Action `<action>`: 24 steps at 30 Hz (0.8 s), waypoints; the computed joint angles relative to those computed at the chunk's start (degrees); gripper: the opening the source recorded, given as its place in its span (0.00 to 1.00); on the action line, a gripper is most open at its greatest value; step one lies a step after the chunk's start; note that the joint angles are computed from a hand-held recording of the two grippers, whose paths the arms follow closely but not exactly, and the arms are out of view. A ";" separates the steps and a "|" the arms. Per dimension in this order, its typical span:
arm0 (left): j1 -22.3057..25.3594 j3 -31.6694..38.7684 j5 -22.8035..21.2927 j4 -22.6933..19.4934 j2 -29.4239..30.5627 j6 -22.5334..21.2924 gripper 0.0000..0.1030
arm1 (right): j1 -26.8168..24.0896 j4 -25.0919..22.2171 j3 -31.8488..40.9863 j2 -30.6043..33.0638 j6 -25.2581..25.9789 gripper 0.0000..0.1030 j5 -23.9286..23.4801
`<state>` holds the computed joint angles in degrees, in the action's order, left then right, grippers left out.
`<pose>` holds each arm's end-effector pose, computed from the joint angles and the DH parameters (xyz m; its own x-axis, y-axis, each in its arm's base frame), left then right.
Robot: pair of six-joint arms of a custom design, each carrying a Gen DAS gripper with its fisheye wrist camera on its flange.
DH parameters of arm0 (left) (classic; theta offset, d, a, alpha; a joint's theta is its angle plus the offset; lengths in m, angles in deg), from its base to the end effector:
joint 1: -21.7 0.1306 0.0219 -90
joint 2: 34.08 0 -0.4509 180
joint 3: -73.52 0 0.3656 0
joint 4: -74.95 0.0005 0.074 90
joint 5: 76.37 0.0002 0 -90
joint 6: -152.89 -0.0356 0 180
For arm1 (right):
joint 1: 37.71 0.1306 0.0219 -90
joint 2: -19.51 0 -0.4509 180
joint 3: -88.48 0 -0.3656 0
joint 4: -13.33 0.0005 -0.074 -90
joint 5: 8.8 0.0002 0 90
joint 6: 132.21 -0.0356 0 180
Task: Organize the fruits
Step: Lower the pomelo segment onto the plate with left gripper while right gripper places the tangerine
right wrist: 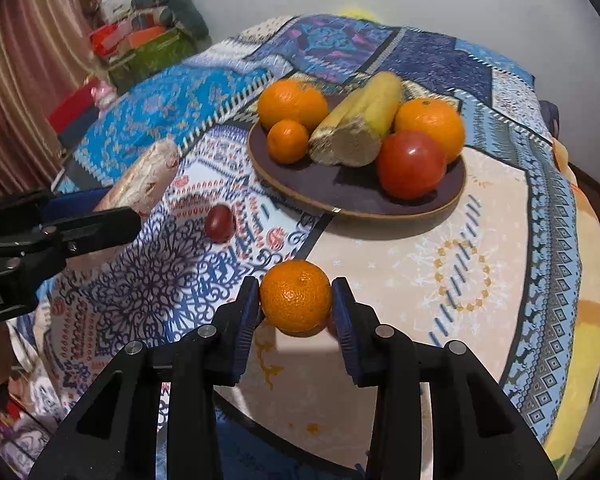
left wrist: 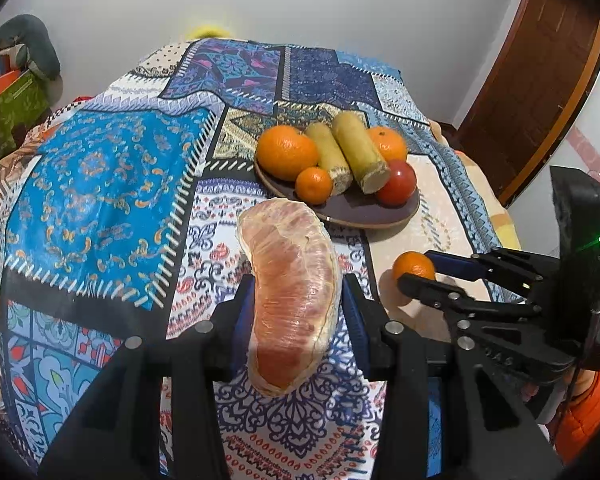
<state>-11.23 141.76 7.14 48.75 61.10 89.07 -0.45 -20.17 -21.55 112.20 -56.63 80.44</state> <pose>0.3830 -0.2438 0.3264 -0.8159 0.0061 -0.5782 0.1374 0.9734 -0.1835 0.3511 0.2670 0.3486 -0.7929 -0.2903 -0.5357 -0.4273 0.8917 0.1491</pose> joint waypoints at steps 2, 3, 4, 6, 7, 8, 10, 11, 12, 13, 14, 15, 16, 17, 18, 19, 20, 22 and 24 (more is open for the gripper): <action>0.17 0.91 -0.11 0.03 0.37 -0.33 0.41 | -0.61 0.63 -0.18 -0.71 -0.48 0.33 0.15; 0.27 1.29 -0.10 0.07 0.54 -0.48 0.41 | -0.98 0.90 -0.21 -1.01 -0.67 0.33 0.40; 0.40 1.96 -0.05 0.14 0.86 -0.71 0.41 | -1.29 1.12 -0.16 -1.23 -0.76 0.33 0.64; 0.57 2.98 0.01 0.17 1.39 -1.16 0.41 | -2.23 1.68 -0.06 -1.74 -1.01 0.33 0.96; 0.68 3.82 0.01 0.20 1.91 -1.60 0.41 | -2.76 2.00 0.00 -1.99 -1.13 0.33 1.08; 0.78 4.47 0.03 0.17 2.33 -1.86 0.41 | -3.27 2.20 0.12 -2.11 -1.02 0.33 1.15; 1.03 6.23 0.22 0.06 3.51 -2.64 0.41 | -4.21 2.67 0.43 -2.34 -0.82 0.33 1.54; 1.10 6.90 0.27 0.06 3.99 -2.98 0.41 | -4.73 2.91 0.68 -2.39 -0.73 0.33 1.68; 1.14 7.62 0.25 0.05 4.51 -3.36 0.41 | -5.29 3.17 0.90 -2.39 -0.62 0.33 1.62; 1.21 8.49 0.25 -0.02 5.14 -3.80 0.41 | -5.90 3.48 1.29 -2.28 -0.55 0.33 1.58; 1.34 9.61 0.33 -0.08 6.00 -4.23 0.41 | -6.29 3.69 1.58 -2.19 -0.40 0.33 1.59; 1.49 10.34 0.53 -0.12 6.57 -4.49 0.41 | -6.68 3.91 2.01 -1.95 -0.19 0.33 1.70; 1.65 11.32 0.81 -0.16 7.34 -4.79 0.41 | -6.93 4.15 2.25 -1.80 0.05 0.33 1.76; 1.75 11.97 0.99 -0.15 7.89 -4.87 0.41 | -7.24 4.53 2.69 -1.48 0.37 0.33 1.83; 1.92 12.56 1.28 -0.04 8.45 -4.96 0.41 | -7.49 4.82 2.99 -1.25 0.59 0.33 1.81; 2.13 13.26 1.68 0.10 9.10 -5.05 0.41 | -7.73 5.09 3.37 -0.90 0.83 0.33 1.72; 2.29 13.95 2.07 0.30 9.78 -5.18 0.41 | -8.01 5.53 3.74 -0.51 1.08 0.33 1.62; 2.53 15.24 2.37 0.41 11.05 -5.73 0.41 | -8.36 6.12 4.49 0.33 1.53 0.33 1.38; 2.78 16.25 2.36 0.30 12.07 -5.97 0.41 | -8.58 6.74 5.20 1.29 1.90 0.33 1.25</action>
